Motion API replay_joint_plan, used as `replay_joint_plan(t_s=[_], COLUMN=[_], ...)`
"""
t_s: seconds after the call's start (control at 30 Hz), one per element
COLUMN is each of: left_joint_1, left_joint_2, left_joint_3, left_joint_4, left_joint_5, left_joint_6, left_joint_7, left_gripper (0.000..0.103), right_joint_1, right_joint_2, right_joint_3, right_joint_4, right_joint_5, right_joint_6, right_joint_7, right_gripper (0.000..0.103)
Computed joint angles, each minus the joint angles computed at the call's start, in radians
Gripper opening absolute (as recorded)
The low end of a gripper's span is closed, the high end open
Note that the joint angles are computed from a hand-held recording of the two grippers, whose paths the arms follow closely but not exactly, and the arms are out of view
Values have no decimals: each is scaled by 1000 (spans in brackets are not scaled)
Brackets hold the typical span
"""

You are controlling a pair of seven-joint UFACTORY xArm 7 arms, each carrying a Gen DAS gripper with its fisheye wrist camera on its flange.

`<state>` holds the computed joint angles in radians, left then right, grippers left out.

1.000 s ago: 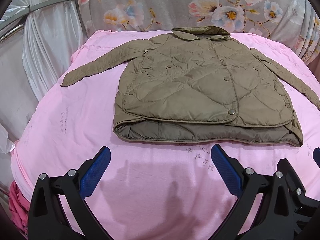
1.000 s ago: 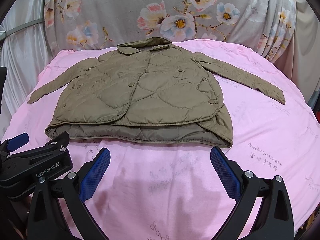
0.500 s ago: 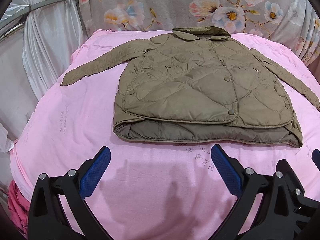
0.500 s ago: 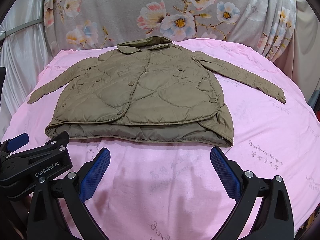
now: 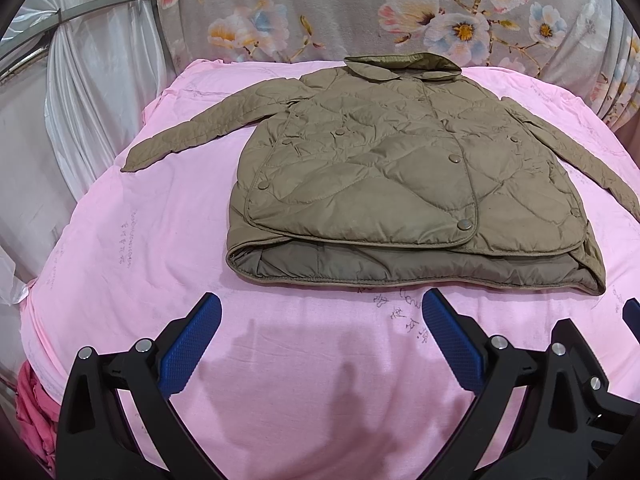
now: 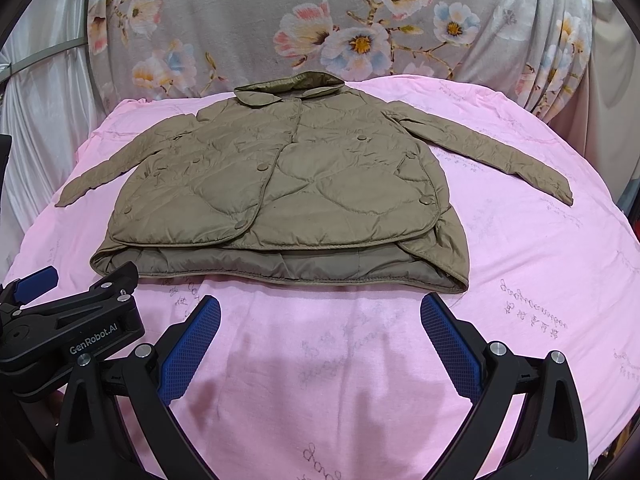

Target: Fold large clothes

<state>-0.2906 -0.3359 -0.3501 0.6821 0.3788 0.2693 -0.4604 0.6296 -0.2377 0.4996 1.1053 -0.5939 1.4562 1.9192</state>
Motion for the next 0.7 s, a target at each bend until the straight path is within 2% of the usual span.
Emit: replay_joint_plan(t_s=[0.7], left_joint_1=[-1], left_joint_2=[4], left_joint_3=[3], left_joint_4=[-1], left_joint_5=[3], left_joint_6=[-4], left_joint_7=[-2], left_gripper=[98], right_joint_1=[-8], right_joint_2=[-4], right_joint_3=[-4], right_joint_4=[-6], right_joint_5=[2], right_joint_6=[-15], right_joint_7=[-6], right_gripper=[98])
